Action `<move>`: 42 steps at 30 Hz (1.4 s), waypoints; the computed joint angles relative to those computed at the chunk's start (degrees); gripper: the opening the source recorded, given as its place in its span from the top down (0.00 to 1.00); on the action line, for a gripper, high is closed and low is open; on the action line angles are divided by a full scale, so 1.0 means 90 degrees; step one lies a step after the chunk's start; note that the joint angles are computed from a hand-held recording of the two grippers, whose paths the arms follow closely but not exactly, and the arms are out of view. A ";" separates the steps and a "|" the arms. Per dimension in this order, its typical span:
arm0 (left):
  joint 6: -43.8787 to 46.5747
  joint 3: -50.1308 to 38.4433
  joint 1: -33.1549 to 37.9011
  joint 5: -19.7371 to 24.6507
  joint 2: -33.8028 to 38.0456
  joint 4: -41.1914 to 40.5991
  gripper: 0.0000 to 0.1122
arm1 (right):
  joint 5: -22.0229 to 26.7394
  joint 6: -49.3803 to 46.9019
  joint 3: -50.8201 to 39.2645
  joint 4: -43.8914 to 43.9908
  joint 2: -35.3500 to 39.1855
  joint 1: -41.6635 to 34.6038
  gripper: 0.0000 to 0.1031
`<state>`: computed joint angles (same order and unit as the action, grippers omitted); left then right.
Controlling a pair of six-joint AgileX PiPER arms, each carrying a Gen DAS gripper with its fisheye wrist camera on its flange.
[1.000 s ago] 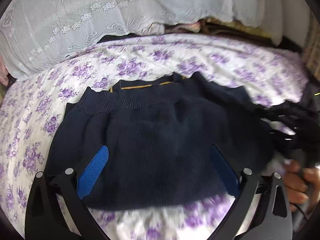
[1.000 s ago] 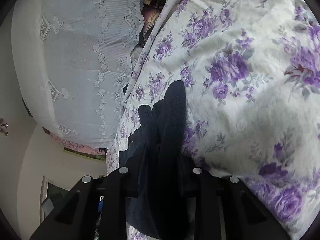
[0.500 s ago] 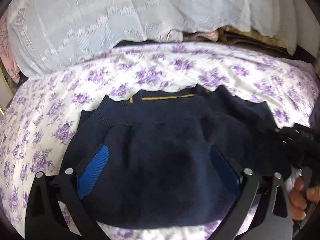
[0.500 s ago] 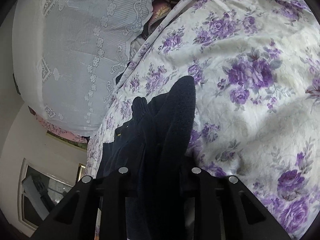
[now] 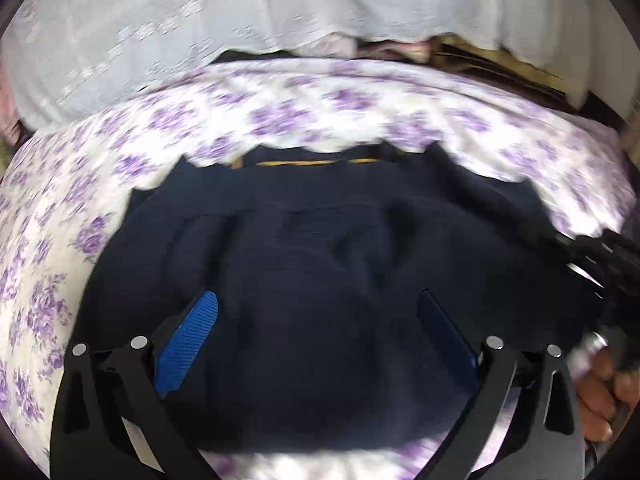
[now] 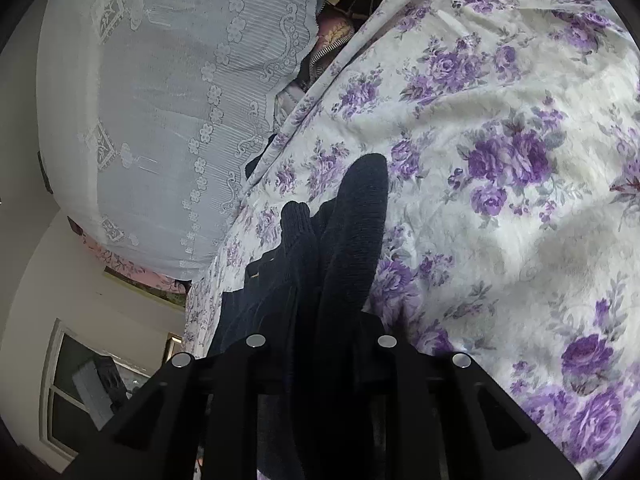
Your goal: Fold small clothes
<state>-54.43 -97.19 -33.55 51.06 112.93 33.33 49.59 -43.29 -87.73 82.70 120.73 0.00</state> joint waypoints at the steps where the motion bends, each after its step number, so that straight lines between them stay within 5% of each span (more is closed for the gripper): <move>1: 0.0161 -0.0119 -0.0157 0.0037 0.0049 0.0010 0.13 | 0.0042 -0.0073 0.0021 0.0088 -0.0015 -0.0016 0.80; 6: 0.0123 -0.0242 -0.0842 0.0229 0.0263 0.0778 0.13 | 0.0147 0.0193 -0.0146 -0.0174 0.0034 -0.0025 0.80; 12: 0.0147 0.0898 -0.1263 -0.0754 -0.0294 0.1504 0.13 | 0.1140 0.1104 -0.0902 -0.0636 0.0586 -0.0241 0.79; 23: 0.1790 -0.0270 -0.1953 -0.0454 0.0818 0.1966 0.13 | 0.2036 0.1488 -0.1492 -0.1110 0.0829 -0.0383 0.79; 27: 0.2482 -0.0672 -0.1372 -0.0794 0.0832 0.0589 0.43 | 0.2095 0.1616 -0.1591 -0.1165 0.0936 -0.0402 0.79; 28: 0.2647 -0.0622 -0.1212 -0.0997 0.0792 0.0190 0.43 | 0.2076 0.1639 -0.1593 -0.1170 0.0961 -0.0403 0.79; 33: 0.2350 -0.0213 -0.1198 -0.1458 0.0538 0.0339 0.67 | 0.1599 0.1325 -0.1119 -0.0982 0.0623 -0.0335 0.81; 42: 0.1393 0.0680 -0.1134 -0.2381 -0.0138 0.0482 0.77 | 0.1345 0.0918 -0.0461 -0.0350 -0.0014 -0.0274 0.82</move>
